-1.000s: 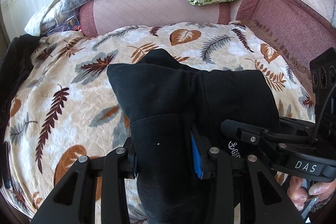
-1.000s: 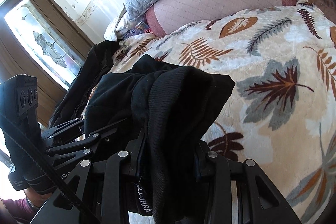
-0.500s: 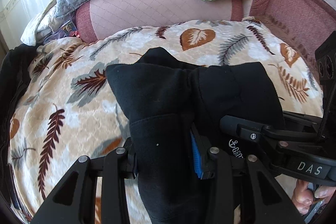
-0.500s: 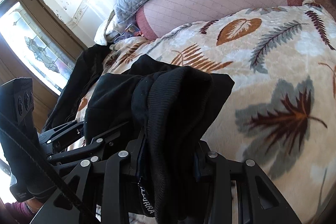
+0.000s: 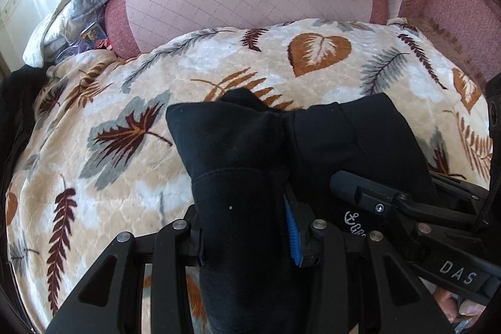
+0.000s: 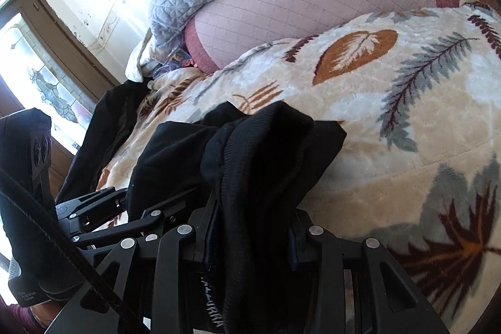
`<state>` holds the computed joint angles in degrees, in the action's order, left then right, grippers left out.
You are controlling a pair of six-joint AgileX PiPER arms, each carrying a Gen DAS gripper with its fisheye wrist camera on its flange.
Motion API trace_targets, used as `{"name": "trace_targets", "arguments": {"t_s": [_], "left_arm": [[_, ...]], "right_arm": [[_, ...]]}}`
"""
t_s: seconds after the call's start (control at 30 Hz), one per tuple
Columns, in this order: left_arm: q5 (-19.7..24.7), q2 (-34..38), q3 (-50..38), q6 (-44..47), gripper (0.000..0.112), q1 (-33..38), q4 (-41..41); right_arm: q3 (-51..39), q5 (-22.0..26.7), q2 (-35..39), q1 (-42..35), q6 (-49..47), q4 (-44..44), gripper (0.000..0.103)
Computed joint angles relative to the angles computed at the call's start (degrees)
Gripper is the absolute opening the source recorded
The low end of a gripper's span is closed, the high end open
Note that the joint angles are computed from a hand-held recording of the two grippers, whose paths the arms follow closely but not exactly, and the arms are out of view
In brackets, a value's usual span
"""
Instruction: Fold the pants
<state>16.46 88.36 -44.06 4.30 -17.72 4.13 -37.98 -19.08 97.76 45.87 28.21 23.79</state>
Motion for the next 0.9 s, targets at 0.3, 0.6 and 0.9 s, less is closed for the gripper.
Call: {"name": "trace_targets", "arguments": {"t_s": [0.3, 0.6, 0.9], "left_arm": [[-0.88, 4.66, -4.56, 2.65, 0.039, 0.31, -3.16], [-4.64, 6.91, -3.8, 1.86, 0.049, 0.52, -1.88], [-6.15, 9.86, -4.5, 21.54, 0.063, 3.24, -21.91]], "right_arm": [[-0.58, -1.81, 1.56, -3.45, 3.74, -4.65, 0.037], [-0.23, -3.27, 4.57, -6.07, 13.45, -12.99, 0.04], [1.93, -10.54, 8.22, -9.87, 28.43, -26.81, 0.046]]}}
